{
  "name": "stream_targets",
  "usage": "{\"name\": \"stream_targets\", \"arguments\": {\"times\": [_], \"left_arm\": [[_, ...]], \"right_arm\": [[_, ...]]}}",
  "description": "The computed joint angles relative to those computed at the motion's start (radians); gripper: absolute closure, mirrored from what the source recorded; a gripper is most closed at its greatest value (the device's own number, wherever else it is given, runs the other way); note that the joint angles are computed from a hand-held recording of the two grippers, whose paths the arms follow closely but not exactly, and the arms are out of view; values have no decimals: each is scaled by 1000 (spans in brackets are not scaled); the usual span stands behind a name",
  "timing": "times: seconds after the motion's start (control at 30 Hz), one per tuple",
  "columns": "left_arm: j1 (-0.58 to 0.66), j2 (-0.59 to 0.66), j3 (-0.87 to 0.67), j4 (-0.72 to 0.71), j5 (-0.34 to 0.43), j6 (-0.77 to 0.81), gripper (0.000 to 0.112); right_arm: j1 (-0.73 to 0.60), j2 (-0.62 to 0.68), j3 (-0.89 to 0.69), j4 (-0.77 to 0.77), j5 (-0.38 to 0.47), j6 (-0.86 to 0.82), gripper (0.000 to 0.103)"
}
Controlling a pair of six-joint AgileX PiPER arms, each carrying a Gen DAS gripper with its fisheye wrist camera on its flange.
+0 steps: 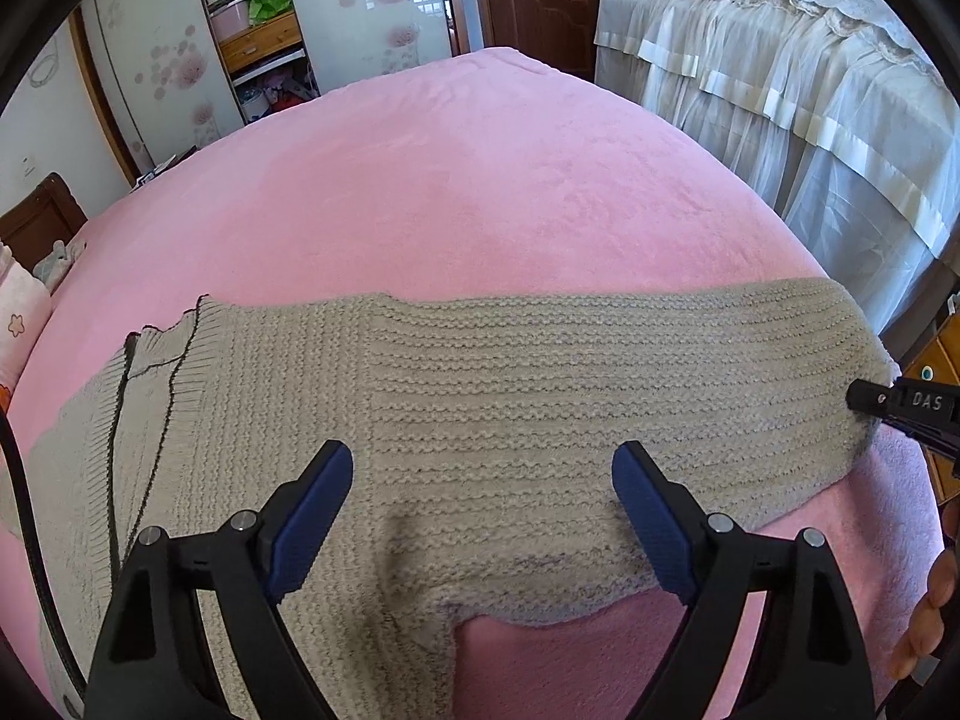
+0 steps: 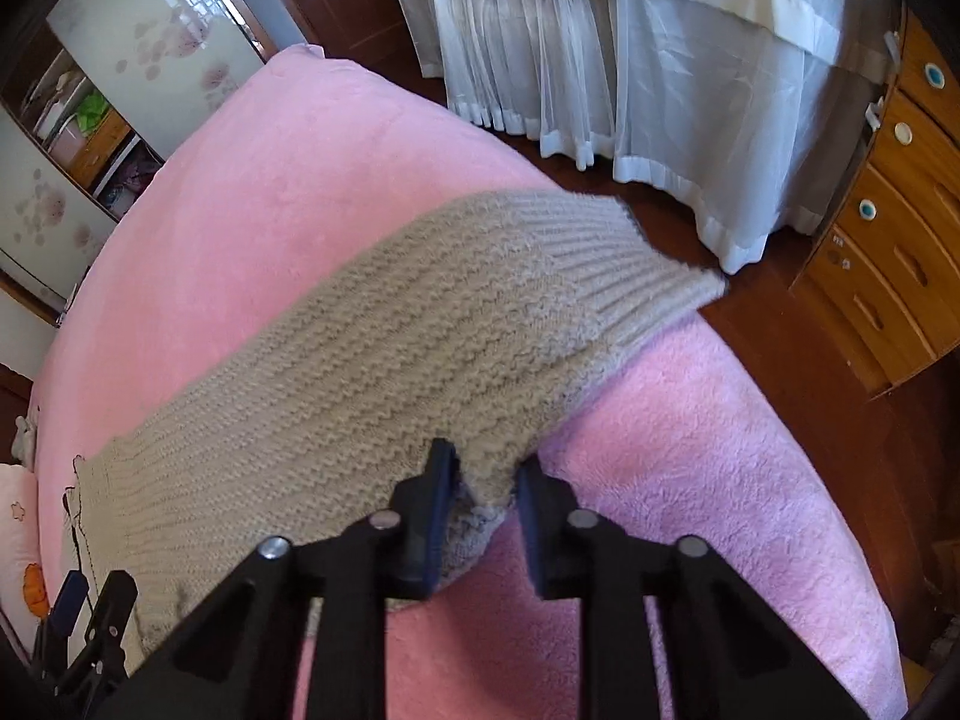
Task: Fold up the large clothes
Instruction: 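Lift the sleeve with the right gripper, fold it across the cardigan front, release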
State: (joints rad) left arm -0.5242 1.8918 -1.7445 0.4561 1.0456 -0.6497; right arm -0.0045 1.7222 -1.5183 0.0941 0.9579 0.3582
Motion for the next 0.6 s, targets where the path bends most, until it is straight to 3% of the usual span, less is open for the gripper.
{"name": "stream_targets", "arguments": {"times": [0.13,0.3,0.43,0.6], "left_arm": [[33,-61,30,-30,-1,16,25],[118,-196,105,-91,2,76,25],[235,-317,171,-151,11,165,25],[497,-460,246,-295,-30,386,25]], "right_arm": [[63,-76,-5,-63,-25,26,90],[203,-143,-115,-102,19,32,90],[373,-106,-318,-125,102,55,90],[623,54,-644,-204,240,112,90]]}}
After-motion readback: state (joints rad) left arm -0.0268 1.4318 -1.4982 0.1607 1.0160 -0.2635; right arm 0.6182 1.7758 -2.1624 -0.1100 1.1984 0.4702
